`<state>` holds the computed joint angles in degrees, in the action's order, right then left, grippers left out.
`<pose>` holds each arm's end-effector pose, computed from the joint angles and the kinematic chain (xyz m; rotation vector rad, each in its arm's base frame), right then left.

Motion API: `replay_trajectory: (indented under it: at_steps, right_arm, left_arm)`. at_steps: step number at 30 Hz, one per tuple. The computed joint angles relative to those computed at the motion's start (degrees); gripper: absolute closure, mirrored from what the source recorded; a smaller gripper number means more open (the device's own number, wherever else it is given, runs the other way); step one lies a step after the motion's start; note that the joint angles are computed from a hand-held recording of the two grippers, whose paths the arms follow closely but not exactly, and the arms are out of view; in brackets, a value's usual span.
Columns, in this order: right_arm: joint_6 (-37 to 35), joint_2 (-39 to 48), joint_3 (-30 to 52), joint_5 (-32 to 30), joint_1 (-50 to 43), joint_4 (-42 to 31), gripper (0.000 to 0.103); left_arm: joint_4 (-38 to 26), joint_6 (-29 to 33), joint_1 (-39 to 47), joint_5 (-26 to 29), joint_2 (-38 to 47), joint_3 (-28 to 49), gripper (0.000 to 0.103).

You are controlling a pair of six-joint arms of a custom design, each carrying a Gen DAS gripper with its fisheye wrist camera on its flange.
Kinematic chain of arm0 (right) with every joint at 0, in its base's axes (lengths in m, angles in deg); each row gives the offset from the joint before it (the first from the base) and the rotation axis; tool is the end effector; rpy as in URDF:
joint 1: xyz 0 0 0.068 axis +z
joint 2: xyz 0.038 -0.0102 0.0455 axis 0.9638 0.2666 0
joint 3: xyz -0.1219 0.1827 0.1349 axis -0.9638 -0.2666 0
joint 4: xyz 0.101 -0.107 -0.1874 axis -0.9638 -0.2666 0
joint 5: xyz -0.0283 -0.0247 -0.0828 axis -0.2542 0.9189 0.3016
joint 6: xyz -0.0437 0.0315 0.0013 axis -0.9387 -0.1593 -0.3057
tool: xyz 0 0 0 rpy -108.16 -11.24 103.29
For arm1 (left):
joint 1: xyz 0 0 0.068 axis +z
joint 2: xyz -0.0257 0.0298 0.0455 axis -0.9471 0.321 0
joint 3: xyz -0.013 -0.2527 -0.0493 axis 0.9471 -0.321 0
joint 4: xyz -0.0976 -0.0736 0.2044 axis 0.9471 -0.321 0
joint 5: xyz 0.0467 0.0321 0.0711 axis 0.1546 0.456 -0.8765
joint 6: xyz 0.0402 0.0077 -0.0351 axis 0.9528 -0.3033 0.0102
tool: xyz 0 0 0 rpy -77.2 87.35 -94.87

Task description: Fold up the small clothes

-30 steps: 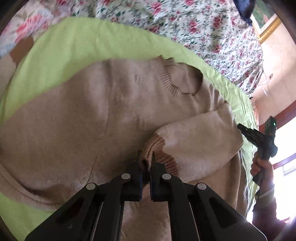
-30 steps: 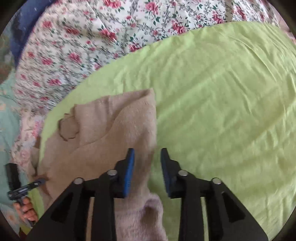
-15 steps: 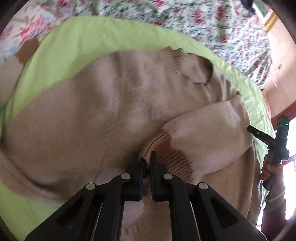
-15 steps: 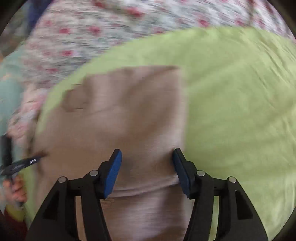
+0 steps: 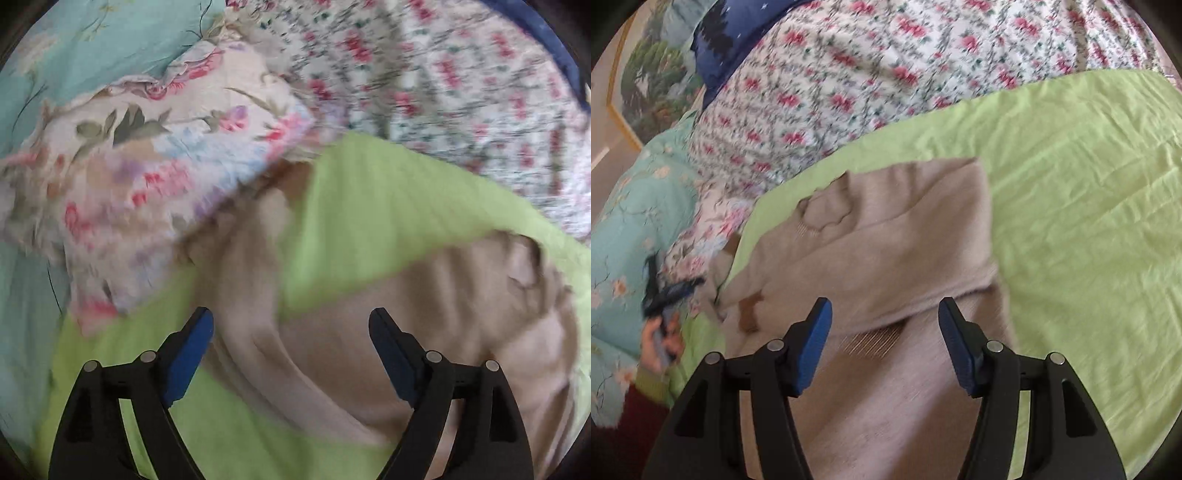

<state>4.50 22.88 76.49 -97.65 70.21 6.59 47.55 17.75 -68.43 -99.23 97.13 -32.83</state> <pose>0.1807 0.0023 0.2345 0.1042 2.3675 0.6063 0.2868 0.0208 0.2196 -0.4304 2.4534 0.1499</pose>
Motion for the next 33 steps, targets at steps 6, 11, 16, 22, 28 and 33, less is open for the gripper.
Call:
replay_trajectory:
  at_steps: [6, 11, 16, 22, 28, 33]
  right_arm:
    - [4.86, -0.7, -2.41, 0.74, 6.26, 1.82, 0.042]
    - [6.09, -0.71, -2.72, 2.87, 9.5, 2.82, 0.042]
    - [6.64, -1.93, -3.84, 1.42, 8.71, 4.08, 0.042]
    - [7.22, -5.89, -5.76, -0.59, 6.96, 2.87, 0.042]
    - [4.98, -8.77, -7.38, -3.62, 1.27, 0.05, 0.042]
    - [2.47, -9.52, -8.28, -6.63, -4.76, -1.43, 0.042]
  left_arm:
    - [-2.18, 4.98, 4.2, -2.71, 22.29, 18.58, 0.017]
    - [-2.56, 3.05, 7.18, 2.48, 27.63, 22.47, 0.097]
    - [6.05, 0.21, 3.0, 5.71, 9.55, 5.44, 0.098]
    - [8.45, -8.3, -13.32, 3.67, -5.55, -2.98, 0.098]
    - [13.62, -15.57, -34.34, -4.46, 0.27, 1.45, 0.098]
    - [16.25, -17.32, -42.35, -4.92, 15.29, 10.81, 0.098]
